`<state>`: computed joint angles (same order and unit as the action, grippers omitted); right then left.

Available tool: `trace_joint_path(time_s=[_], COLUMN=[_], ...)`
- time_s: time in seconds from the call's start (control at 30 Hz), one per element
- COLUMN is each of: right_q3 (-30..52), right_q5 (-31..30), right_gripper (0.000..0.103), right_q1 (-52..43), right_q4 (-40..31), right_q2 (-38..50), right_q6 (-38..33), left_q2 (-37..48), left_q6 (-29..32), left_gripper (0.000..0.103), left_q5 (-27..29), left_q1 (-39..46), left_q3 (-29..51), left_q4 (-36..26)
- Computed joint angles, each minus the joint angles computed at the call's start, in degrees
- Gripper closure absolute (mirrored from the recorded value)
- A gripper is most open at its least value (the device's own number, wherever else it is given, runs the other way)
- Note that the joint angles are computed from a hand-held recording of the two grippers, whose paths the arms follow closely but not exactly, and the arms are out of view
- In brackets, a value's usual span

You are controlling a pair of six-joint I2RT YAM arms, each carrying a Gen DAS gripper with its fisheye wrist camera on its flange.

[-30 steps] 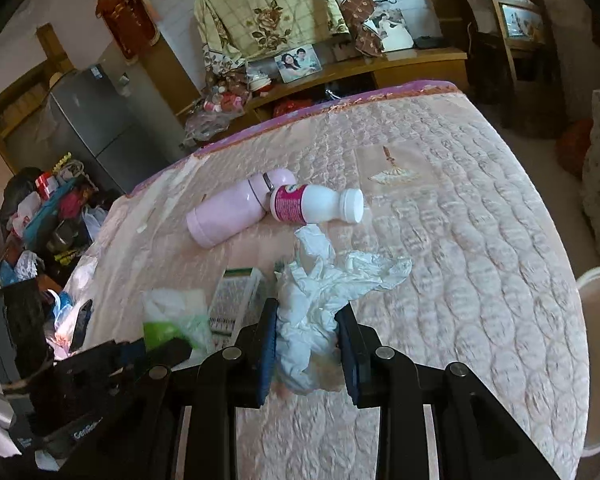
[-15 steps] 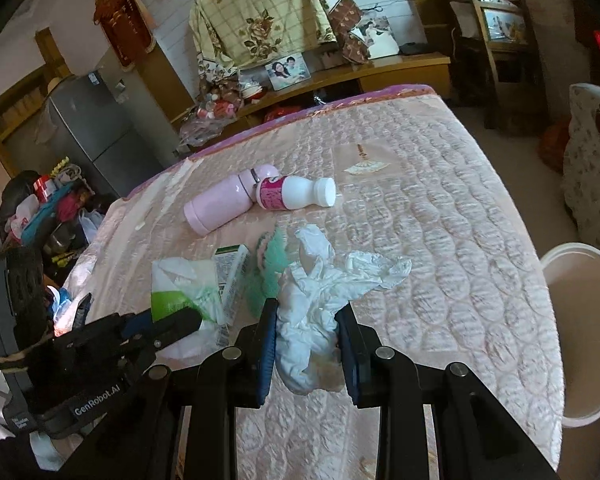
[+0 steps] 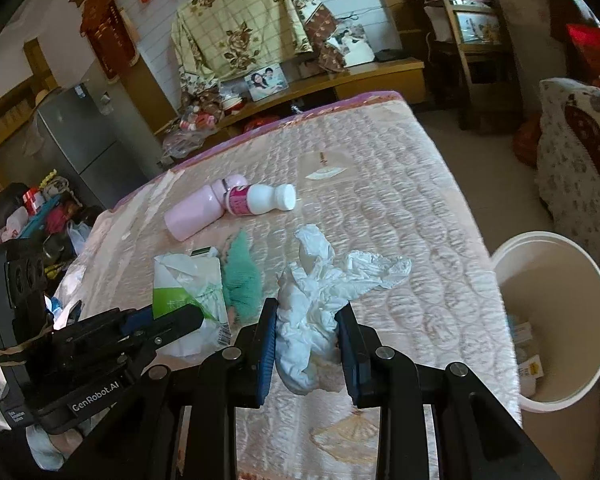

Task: Collect trash
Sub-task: 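Carry the tissue pack and tissue over the white bucket and open both tools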

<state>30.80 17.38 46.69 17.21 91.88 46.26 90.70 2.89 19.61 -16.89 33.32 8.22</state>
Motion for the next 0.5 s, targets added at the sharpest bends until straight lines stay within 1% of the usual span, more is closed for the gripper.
trace_joint_path(time_s=[0.3,0.5], right_q3=[-8.4,-13.8], right_q5=[1.4,1.0], right_gripper=[0.076,0.076], right_q1=[-2.5,-5.9], right_q4=[-2.5,-4.4], right_q2=[-9.7,-15.8], right_q6=[1.3,1.3], left_q2=[2.4,6.1], left_q6=[-3.4,-5.9], left_gripper=[0.081,0.081], left_q5=[-1.4,-3.0], left_q1=[-8.0,-14.2], left_q3=[2.4,5.9], left_q4=[0.0,0.1])
